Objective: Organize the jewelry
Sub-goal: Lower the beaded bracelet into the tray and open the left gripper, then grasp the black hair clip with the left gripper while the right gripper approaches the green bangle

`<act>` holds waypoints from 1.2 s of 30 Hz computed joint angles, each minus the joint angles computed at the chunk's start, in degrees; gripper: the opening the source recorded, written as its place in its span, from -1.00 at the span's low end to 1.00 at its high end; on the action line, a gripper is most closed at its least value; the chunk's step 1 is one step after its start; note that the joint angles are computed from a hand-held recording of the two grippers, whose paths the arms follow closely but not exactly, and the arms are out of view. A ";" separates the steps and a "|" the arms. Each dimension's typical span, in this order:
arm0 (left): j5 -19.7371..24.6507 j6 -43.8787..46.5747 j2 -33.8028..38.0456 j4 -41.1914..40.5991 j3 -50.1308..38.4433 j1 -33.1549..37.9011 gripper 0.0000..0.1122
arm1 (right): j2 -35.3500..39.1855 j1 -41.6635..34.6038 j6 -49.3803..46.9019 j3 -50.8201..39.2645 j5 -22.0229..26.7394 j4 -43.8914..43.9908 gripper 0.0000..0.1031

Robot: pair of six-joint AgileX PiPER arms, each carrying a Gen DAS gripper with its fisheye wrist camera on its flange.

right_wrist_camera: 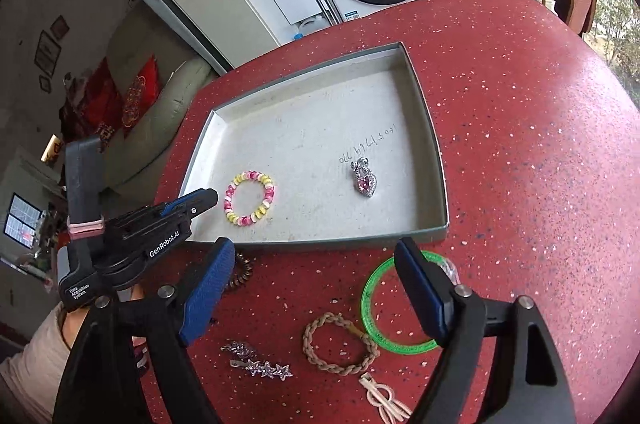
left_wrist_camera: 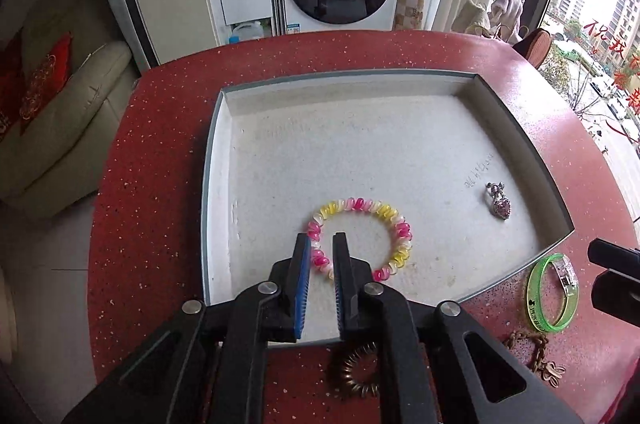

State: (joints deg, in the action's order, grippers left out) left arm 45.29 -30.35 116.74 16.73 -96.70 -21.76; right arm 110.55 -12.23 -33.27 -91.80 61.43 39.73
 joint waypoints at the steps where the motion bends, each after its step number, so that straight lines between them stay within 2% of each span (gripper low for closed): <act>1: -1.11 -1.49 -1.57 1.50 1.70 -0.60 0.84 | -1.23 -0.28 -1.33 1.85 -1.05 0.66 0.65; 3: -5.63 -9.36 -5.83 10.03 7.53 -2.54 0.84 | -3.62 -1.10 -5.78 5.81 -4.16 2.80 0.66; 6: -9.34 -19.75 -11.72 18.64 15.67 -5.17 0.84 | -8.56 -2.51 -10.36 13.13 -8.59 4.71 0.75; 7: -8.76 -23.02 -13.82 19.76 18.09 -6.06 0.84 | -10.18 -3.40 -10.08 15.09 -8.21 4.88 1.00; 9: -6.67 -26.06 -18.38 18.14 22.06 -7.68 0.84 | -14.05 -5.48 -11.44 19.30 -6.99 6.55 1.00; 11: -6.88 -31.06 -24.01 22.24 27.79 -10.53 0.84 | -18.89 -7.22 -17.14 24.35 -7.35 9.62 1.00; 13: -1.75 -41.88 -28.02 33.23 32.33 -16.36 0.84 | -23.60 -8.68 -21.56 29.24 -8.06 12.65 1.00; 14: 1.54 -46.03 -29.45 36.68 34.10 -19.21 0.84 | -24.92 -9.65 -22.85 30.85 -6.42 14.00 1.00; 16: 5.58 -50.83 -32.73 38.93 37.55 -23.65 0.84 | -27.39 -10.80 -23.92 33.58 -3.83 14.58 1.00; 17: 7.13 -52.63 -34.10 39.36 39.04 -25.83 0.84 | -29.10 -10.96 -25.17 35.42 -4.42 14.30 1.00; 20: 12.85 -57.96 -37.48 41.59 43.58 -32.43 0.84 | -35.13 -10.54 -26.74 40.99 -10.57 12.55 1.00; 21: 14.38 -59.01 -37.93 41.97 44.55 -34.33 0.84 | -36.10 -11.23 -27.35 42.13 -11.09 12.62 1.00; 23: 15.93 -60.14 -38.99 41.98 46.85 -37.49 0.84 | -36.01 -13.75 -29.07 42.68 -8.76 13.70 1.00; 25: 12.80 -57.93 -39.70 39.76 48.18 -36.81 0.84 | -34.09 -16.43 -30.06 42.39 -5.55 15.27 1.00; 26: 11.44 -56.75 -39.68 38.37 48.54 -36.10 0.84 | -33.33 -16.80 -29.58 42.32 -5.54 15.28 1.00; 28: 10.84 -55.10 -38.97 36.20 48.09 -34.84 0.84 | -32.60 -16.45 -28.23 42.12 -6.80 13.97 1.00; 36: 11.05 -55.65 -40.64 36.31 47.22 -32.82 0.84 | -31.25 -13.35 -25.42 40.15 -11.82 10.69 1.00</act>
